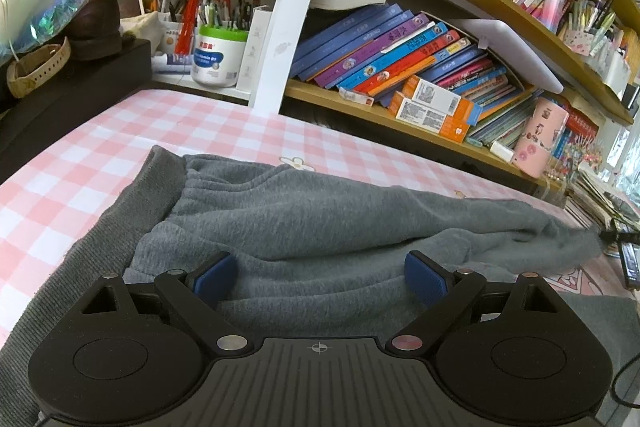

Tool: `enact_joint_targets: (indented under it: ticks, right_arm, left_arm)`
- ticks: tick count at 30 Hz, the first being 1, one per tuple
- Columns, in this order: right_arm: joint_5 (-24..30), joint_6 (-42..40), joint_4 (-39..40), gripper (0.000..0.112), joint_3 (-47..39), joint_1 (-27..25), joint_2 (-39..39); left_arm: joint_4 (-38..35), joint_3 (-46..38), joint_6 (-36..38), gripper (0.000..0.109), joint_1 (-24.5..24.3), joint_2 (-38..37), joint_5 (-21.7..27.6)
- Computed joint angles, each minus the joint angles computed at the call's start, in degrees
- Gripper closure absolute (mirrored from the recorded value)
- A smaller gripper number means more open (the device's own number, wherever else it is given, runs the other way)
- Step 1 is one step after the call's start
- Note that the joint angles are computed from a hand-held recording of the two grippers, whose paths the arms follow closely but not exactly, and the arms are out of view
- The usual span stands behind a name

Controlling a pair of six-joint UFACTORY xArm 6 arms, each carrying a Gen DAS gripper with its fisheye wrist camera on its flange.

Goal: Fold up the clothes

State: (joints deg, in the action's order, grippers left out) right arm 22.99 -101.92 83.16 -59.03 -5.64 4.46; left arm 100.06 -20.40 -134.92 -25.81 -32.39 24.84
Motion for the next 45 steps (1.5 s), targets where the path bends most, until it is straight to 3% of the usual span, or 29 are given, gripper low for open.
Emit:
enact_joint_targets:
  ticks: [4, 6, 8, 10, 14, 18, 19, 21, 22, 23, 25, 28, 30, 33, 35, 39, 41, 45]
  right_arm:
    - [-4.20, 1.70, -2.65, 0.099, 0.73, 0.49, 1.41]
    - [-4.65, -4.98, 5.31, 0.066, 1.69, 0.42, 0.19]
    - [-3.54, -14.56, 15.14, 0.064, 3.52, 0.41, -2.59]
    - [0.59, -18.22, 18.25, 0.064, 6.57, -0.13, -6.14]
    - [8.32, -14.83, 12.40, 0.061, 11.05, 0.75, -9.88]
    - [7.74, -21.16, 11.54, 0.048, 13.80, 4.07, -11.51]
    - [6.99, -24.04, 12.22, 0.047, 14.39, 4.97, -11.78]
    - [6.06, -26.37, 12.61, 0.046, 14.57, 6.01, -11.42]
    - [5.71, -26.83, 12.58, 0.046, 14.46, 6.36, -11.07]
    - [5.71, -26.23, 11.96, 0.045, 14.15, 6.43, -10.48]
    - [6.04, -22.71, 9.84, 0.045, 13.44, 5.99, -9.19]
    - [6.40, -17.48, 5.52, 0.045, 12.55, 5.41, -7.66]
    - [7.16, -15.98, 4.18, 0.044, 12.34, 5.00, -7.41]
    - [7.97, -14.44, 2.67, 0.042, 12.39, 4.63, -7.38]
    - [8.58, -13.27, 1.68, 0.042, 12.27, 4.30, -7.32]
    - [9.68, -11.12, 0.02, 0.041, 11.91, 3.63, -7.08]
    - [10.08, -10.35, -0.72, 0.040, 11.74, 3.50, -6.97]
    - [10.47, -9.75, -1.38, 0.039, 11.59, 3.37, -6.90]
  left_arm:
    - [0.10, -0.08, -0.32, 0.015, 0.24, 0.14, -0.38]
    - [0.10, -0.17, -0.40, 0.015, 0.44, 0.29, -0.67]
    - [0.10, -0.26, -0.47, 0.015, 0.64, 0.44, -0.96]
    - [0.09, -0.35, -0.55, 0.015, 0.84, 0.59, -1.25]
    - [1.32, 0.12, -1.87, 0.016, -0.04, -0.28, 0.04]
    - [-5.39, 1.10, 7.33, 0.018, -4.53, -3.81, 6.11]
    - [-6.73, 1.07, 9.82, 0.023, -5.08, -4.74, 7.11]
    - [-9.79, 0.52, 14.40, 0.047, -5.07, -5.86, 7.96]
    - [-12.04, -0.18, 16.57, 0.070, -3.96, -5.72, 7.24]
    - [-13.37, -0.93, 17.89, 0.087, -2.03, -5.20, 5.12]
    - [-13.98, -3.14, 18.49, 0.095, 3.49, -2.33, -2.31]
    - [-14.97, -7.99, 21.66, 0.097, 7.95, 4.11, -9.21]
    - [-20.49, -11.19, 29.77, 0.097, 8.88, 8.75, -10.45]
    - [-35.67, -15.34, 46.21, 0.101, 9.37, 15.92, -9.33]
    - [-37.82, -18.08, 51.14, 0.107, 9.36, 19.73, -6.31]
    - [-36.34, -21.33, 45.25, 0.107, 11.41, 22.69, -2.24]
    - [-34.53, -21.25, 41.10, 0.106, 12.44, 22.75, -2.52]
    - [-32.13, -19.09, 39.35, 0.103, 10.61, 19.82, -0.89]
